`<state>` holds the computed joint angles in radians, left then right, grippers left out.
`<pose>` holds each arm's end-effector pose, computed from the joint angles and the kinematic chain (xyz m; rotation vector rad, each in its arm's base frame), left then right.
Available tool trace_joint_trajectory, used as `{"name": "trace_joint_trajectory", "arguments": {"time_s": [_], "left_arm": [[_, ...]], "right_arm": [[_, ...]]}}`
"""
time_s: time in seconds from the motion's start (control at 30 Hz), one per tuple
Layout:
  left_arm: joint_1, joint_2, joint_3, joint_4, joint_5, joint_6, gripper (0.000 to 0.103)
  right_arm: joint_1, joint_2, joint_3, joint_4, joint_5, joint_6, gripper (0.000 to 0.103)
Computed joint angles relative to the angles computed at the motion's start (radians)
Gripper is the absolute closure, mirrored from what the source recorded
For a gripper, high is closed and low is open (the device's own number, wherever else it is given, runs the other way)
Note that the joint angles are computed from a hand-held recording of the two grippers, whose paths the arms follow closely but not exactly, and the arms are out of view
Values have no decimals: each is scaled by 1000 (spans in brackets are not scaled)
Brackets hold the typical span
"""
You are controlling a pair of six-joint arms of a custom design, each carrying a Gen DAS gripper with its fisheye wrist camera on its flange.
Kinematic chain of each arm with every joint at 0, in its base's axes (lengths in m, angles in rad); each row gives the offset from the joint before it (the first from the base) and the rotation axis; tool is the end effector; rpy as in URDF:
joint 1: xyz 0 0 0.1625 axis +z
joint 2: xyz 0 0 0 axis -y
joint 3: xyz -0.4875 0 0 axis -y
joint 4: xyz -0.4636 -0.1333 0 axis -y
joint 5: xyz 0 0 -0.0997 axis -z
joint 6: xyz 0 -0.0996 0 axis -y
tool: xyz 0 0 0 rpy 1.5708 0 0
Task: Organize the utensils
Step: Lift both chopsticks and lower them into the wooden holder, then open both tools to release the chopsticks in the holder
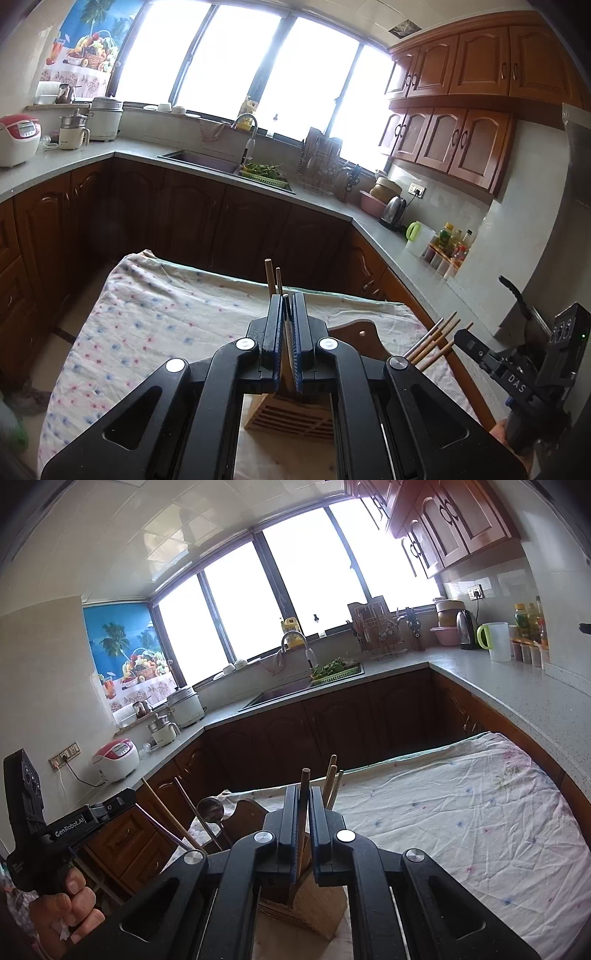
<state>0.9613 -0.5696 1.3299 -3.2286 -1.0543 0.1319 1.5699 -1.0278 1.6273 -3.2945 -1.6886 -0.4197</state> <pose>-0.3520 -0.8230 0.1299 0.6188 2.4837 -1.3466 0.1209 -0.7670 0.3655 0.4140 -2.3794 1.4570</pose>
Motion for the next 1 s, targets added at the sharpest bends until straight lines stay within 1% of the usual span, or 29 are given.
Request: {"name": "trace_joint_trajectory", "arguments": {"time_s": [0.13,0.6,1.0], "left_arm": [[-1,8,-7,25,8,3,99],[-4,21,-25,49,37,3,98],[-8,16,-18,69,50,5,98]], "right_arm": [[1,2,-6,6,-6,-1,97],[1,2,4,-11,-16,-32,97],[-4,-2,6,9,-11,-18,97]]}}
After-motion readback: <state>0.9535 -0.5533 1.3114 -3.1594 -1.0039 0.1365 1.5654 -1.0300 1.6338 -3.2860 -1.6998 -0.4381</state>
